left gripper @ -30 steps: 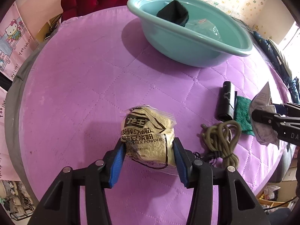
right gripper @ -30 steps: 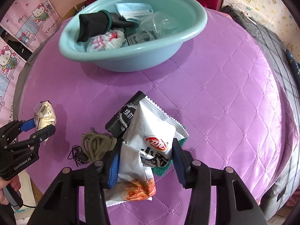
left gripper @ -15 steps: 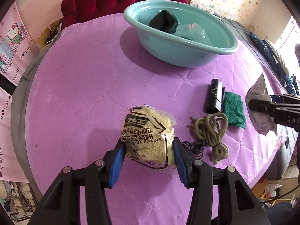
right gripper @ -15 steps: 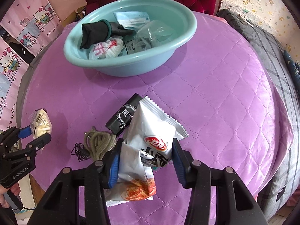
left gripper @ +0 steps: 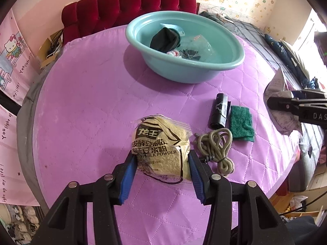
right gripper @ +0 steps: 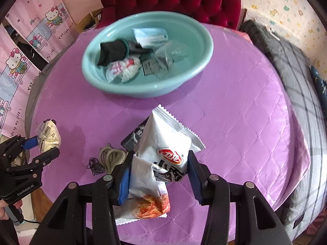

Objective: Organize soft objects
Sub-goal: 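Carry the held snack packet and milk-powder bag over the teal basin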

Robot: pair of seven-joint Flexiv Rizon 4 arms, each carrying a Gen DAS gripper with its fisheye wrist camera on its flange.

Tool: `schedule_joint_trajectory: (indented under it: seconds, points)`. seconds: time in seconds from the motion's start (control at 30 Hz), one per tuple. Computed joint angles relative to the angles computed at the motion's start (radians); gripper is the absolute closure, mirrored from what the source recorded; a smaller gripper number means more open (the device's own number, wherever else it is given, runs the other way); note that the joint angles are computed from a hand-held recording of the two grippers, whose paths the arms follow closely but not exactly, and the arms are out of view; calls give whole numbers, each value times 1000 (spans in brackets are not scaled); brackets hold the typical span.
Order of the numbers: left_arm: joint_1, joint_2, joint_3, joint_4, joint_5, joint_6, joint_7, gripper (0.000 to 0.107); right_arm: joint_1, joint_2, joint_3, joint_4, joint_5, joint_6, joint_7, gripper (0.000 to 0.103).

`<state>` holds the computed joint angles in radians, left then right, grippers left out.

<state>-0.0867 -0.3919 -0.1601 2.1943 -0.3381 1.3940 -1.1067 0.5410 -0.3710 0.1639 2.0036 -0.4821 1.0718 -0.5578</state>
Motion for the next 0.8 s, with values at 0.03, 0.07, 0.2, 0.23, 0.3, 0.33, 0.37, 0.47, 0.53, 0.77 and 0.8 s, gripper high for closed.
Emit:
schedule_joint_trajectory:
  seconds: [0.03,0.07,0.2,0.23,0.3,0.33,0.37,0.47,0.53,0.77,0.8]
  points:
    - [-6,1,7,-6,6,-5,-6,53,1,3,-1,-4,-6,-8,-7,51]
    - [-11,2,12,-12,12,-12,-10,53,-1,3,0,-8,-5,-10,-14,52]
    - [-27,5,30,-42,32,-37,-27,53,-8,3,7,-35,9,-24,-49,52]
    - [-31,6,34,-49,37,-43,-30,53,-10,3,10,-43,15,-27,-60,52]
    - [-40,7,45,-68,50,-58,-39,53,-15,2,12,-59,25,-28,-78,52]
    - [-41,7,46,-75,53,-65,-41,53,-17,2,14,-65,32,-28,-88,52]
    - [-41,7,47,-82,54,-73,-42,53,-20,0,16,-74,42,-30,-101,52]
    - [-60,3,71,-119,86,-96,-62,53,-28,-6,23,-112,70,-48,-145,52]
    - [-60,1,73,-141,91,-113,-68,53,-30,-14,25,-138,87,-62,-171,52]
    - [-76,-25,89,-236,129,-182,-92,53,-43,-49,31,-240,151,-120,-271,52]
    - [-79,-30,90,-251,135,-191,-95,53,-45,-57,31,-260,159,-134,-287,52]
